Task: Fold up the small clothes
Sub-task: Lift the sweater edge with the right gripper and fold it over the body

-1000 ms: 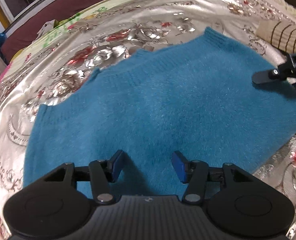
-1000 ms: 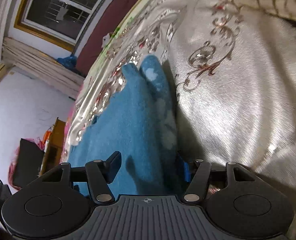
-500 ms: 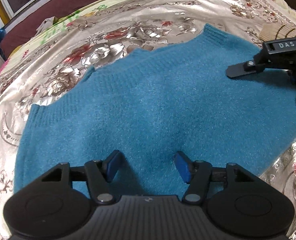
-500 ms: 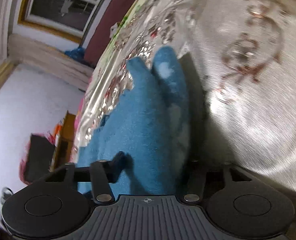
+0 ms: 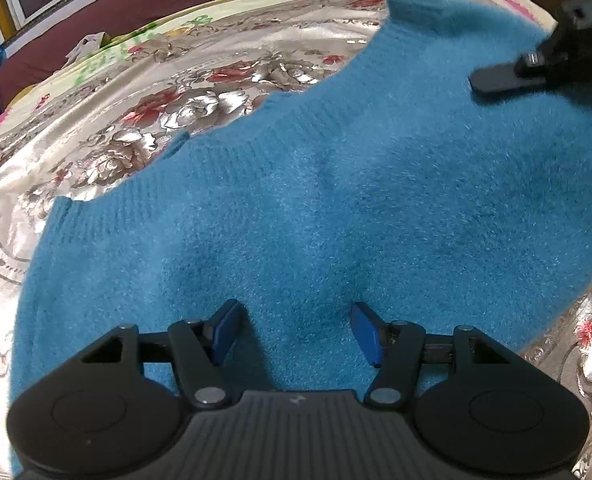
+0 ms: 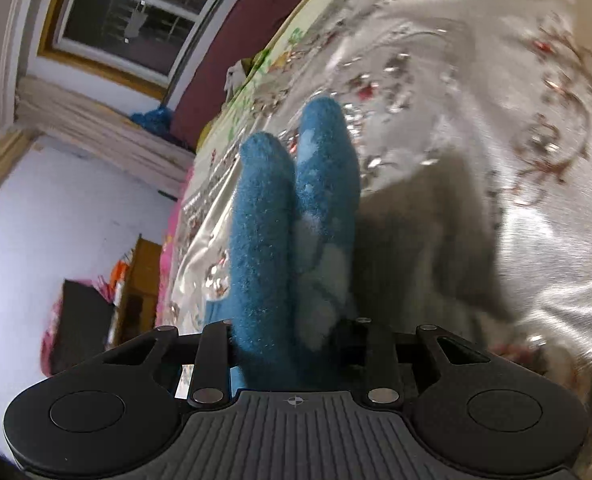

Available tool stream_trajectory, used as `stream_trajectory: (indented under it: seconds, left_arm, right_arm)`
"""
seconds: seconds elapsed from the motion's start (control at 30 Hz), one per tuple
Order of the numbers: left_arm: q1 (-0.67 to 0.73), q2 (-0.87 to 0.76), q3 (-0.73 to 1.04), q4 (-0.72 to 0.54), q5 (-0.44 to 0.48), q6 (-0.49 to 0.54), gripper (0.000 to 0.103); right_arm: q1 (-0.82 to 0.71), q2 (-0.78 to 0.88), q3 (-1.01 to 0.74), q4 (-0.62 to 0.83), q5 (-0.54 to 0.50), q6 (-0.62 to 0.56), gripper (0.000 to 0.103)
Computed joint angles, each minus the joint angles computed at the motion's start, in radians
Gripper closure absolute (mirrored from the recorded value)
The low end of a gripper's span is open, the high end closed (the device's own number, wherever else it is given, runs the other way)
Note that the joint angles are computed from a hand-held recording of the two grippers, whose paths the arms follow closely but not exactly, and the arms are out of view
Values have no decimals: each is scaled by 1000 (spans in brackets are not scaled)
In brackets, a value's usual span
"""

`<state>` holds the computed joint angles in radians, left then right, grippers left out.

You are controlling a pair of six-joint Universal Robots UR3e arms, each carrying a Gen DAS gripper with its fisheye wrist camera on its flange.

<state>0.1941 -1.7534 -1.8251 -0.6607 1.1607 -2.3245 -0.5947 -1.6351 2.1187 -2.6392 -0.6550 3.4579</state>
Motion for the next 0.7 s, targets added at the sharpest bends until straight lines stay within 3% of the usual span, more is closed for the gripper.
stream_trajectory:
  seconds: [0.23, 0.7]
  left_arm:
    - [76, 15, 22, -107, -99, 23, 39]
    - [222, 64, 31, -261, -216, 121, 39]
  right_arm:
    - [220, 73, -214, -4, -178, 153, 73]
    - [471, 248, -500, 50, -408, 312, 73]
